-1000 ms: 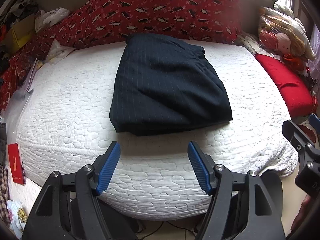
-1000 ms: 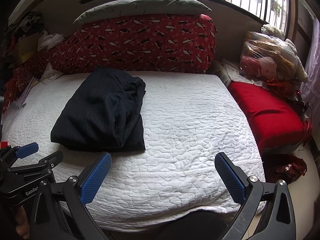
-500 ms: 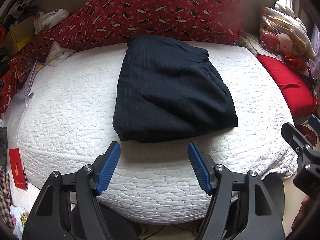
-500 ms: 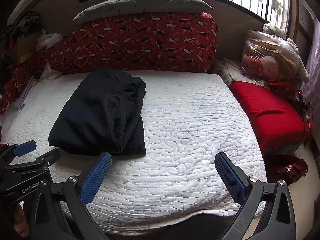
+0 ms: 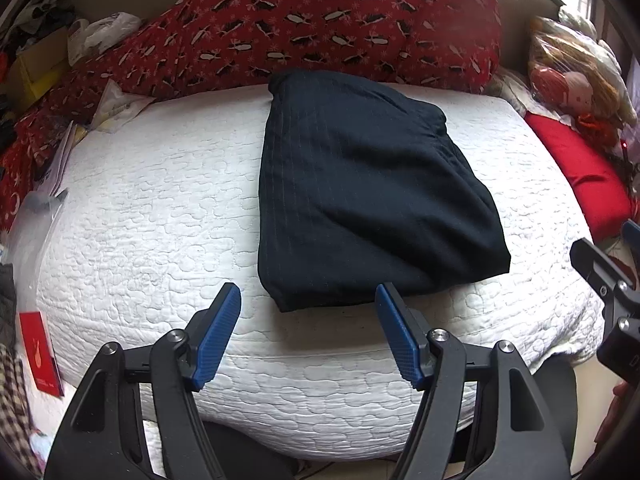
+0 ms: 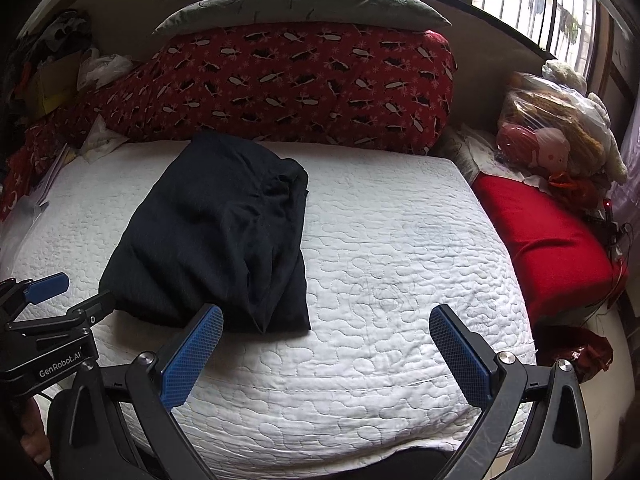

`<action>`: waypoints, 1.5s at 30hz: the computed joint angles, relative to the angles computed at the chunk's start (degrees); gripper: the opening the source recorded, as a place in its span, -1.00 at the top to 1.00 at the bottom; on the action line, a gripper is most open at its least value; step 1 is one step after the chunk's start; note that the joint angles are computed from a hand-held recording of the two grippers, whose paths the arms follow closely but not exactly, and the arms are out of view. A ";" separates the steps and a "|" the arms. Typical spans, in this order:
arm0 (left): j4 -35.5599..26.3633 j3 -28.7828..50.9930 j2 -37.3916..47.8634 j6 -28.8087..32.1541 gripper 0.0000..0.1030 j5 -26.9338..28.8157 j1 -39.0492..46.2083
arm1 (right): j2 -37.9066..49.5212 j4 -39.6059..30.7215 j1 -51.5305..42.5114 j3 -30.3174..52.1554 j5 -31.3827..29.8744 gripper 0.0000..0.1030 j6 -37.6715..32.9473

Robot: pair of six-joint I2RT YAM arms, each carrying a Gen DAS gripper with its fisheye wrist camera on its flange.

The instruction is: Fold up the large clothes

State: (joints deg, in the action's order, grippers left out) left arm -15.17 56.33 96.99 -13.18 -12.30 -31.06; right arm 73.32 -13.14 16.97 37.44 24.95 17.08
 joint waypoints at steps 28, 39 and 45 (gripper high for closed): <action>5.66 -10.61 -13.61 -2.33 -0.36 -10.56 -5.62 | -15.67 -5.67 7.14 -3.72 8.56 -0.99 1.94; 3.36 -8.91 -11.58 -3.02 -0.41 -12.09 -7.33 | -14.79 -1.67 3.28 -5.71 2.67 -0.99 0.91; 2.67 -8.47 -11.26 -3.39 -0.41 -11.30 -7.63 | -14.56 -1.51 1.96 -5.91 1.11 -0.99 0.91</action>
